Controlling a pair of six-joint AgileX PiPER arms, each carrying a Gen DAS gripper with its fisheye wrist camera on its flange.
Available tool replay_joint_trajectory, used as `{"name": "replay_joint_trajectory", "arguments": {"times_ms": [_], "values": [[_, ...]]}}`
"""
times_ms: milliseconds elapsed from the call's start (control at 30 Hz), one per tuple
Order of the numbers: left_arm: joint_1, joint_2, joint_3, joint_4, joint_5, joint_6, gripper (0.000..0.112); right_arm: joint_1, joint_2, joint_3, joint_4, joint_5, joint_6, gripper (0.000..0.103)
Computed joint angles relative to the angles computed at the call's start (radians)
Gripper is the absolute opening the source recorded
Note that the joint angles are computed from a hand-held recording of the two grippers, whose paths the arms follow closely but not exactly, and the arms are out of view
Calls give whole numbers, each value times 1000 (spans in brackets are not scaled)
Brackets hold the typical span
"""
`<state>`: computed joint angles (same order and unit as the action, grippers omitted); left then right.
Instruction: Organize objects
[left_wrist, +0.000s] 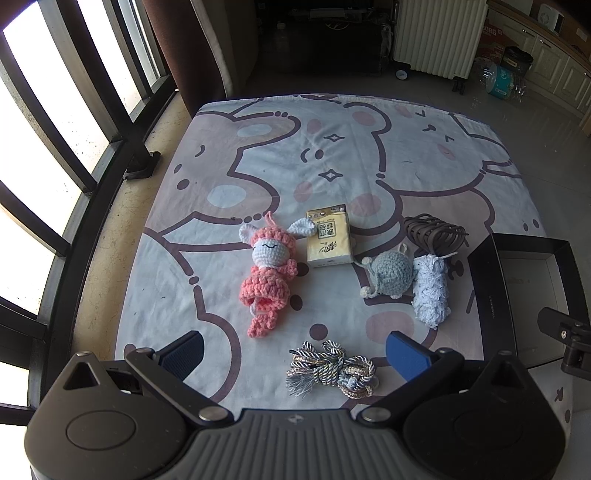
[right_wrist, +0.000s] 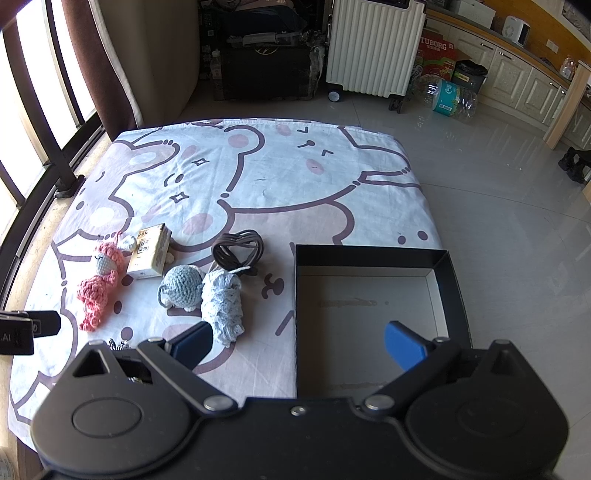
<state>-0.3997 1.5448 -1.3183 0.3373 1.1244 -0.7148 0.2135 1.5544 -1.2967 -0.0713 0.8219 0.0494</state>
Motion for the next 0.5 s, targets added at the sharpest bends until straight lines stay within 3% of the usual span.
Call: {"name": "replay_joint_trajectory", "arguments": {"times_ms": [500], "values": [[2,0,-2,-1,1,1,103,-4,3,-6,3,3,-4,101]]}}
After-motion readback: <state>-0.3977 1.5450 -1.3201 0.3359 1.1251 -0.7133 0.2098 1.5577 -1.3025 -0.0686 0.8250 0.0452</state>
